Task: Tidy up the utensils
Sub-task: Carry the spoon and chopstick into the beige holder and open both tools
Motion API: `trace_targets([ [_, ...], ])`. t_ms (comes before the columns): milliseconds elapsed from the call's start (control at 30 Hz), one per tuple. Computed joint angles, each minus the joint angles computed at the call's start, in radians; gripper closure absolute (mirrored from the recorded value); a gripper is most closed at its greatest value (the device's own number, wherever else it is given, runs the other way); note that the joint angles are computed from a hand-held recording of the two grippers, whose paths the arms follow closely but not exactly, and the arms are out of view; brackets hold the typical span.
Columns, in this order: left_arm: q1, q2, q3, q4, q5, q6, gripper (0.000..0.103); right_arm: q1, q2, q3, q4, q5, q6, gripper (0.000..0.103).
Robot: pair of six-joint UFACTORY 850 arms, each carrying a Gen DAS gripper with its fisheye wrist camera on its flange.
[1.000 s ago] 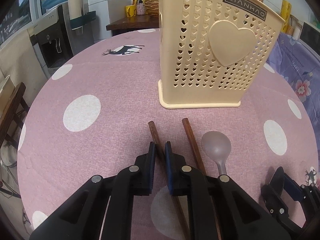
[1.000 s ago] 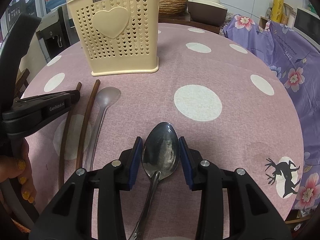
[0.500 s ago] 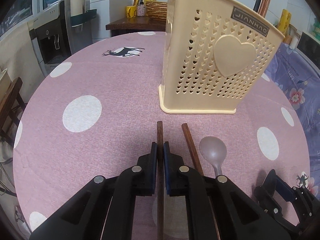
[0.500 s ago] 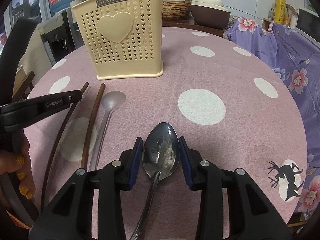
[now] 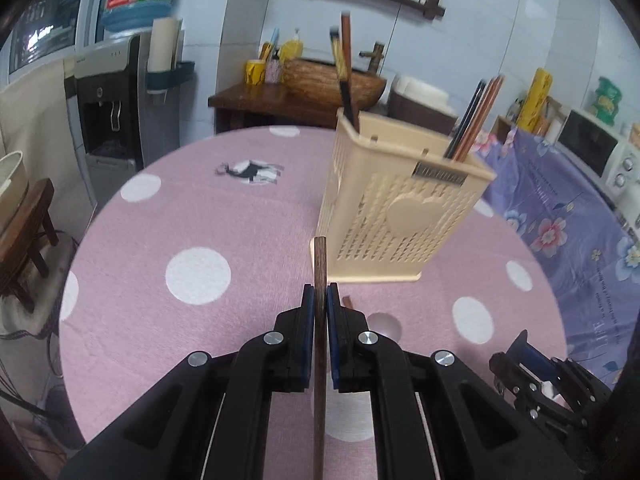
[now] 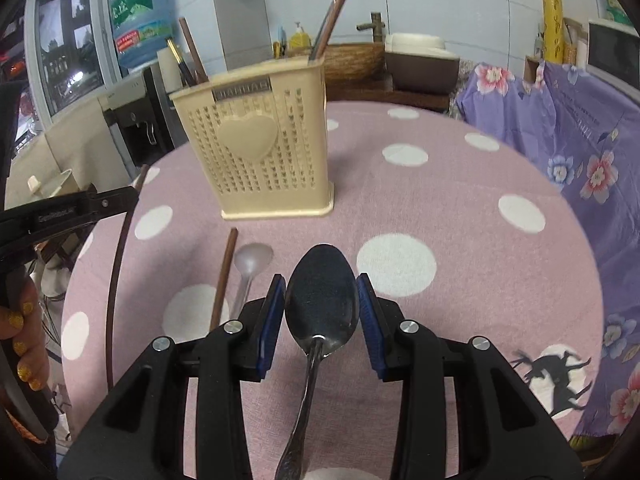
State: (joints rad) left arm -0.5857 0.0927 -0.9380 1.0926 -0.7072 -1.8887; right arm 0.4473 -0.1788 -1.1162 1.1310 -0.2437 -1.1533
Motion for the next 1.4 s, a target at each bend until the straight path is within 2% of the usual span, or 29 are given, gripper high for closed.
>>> trace_targets([
  [233,-0.033,0.071,0.006,0.088,-0.036,-0.05,0.096,-0.033,0.044,-0.015,0.157,-0.071,-0.165,0.066],
  [367,-0.054,0.085,-0.006,0.123,-0.071,-0.049,0.096,-0.047,0.046,-0.031,0.162,-0.116,-0.164,0.066],
  [533,-0.063,0.089,-0.018,0.147,-0.095,-0.041,0.096,-0.035,0.057,-0.035,0.167,-0.102,-0.185,0.066],
  [700,-0.062,0.094,-0.018,0.157,-0.092,-0.039,0.096,-0.031,0.058,-0.041,0.159,-0.091,-0.188,0.066],
  [900,-0.05,0.103,-0.034,0.157,-0.068,-0.02,0.096,-0.042,0.044,-0.079,0.119,-0.143,-0.147,0.066],
  [1067,-0.025,0.114,-0.092,0.174,-0.035,0.021,0.096,-0.04,0.009,-0.187,0.089,-0.192,-0.111,0.066],
  [1200,-0.013,0.085,-0.208,0.25,-0.081,0.049,0.096,-0.025,-0.034,-0.329,0.115,-0.173,-0.121,0.066],
  [1300,0.012,0.036,-0.303,0.286,-0.09,0.061,0.096,-0.014,-0.107,-0.491,0.04,-0.183,-0.003,0.066],
  [1400,0.036,-0.027,-0.385,0.313,-0.112,0.075,0.096,0.008,-0.175,-0.624,-0.038,-0.142,0.095,0.066],
])
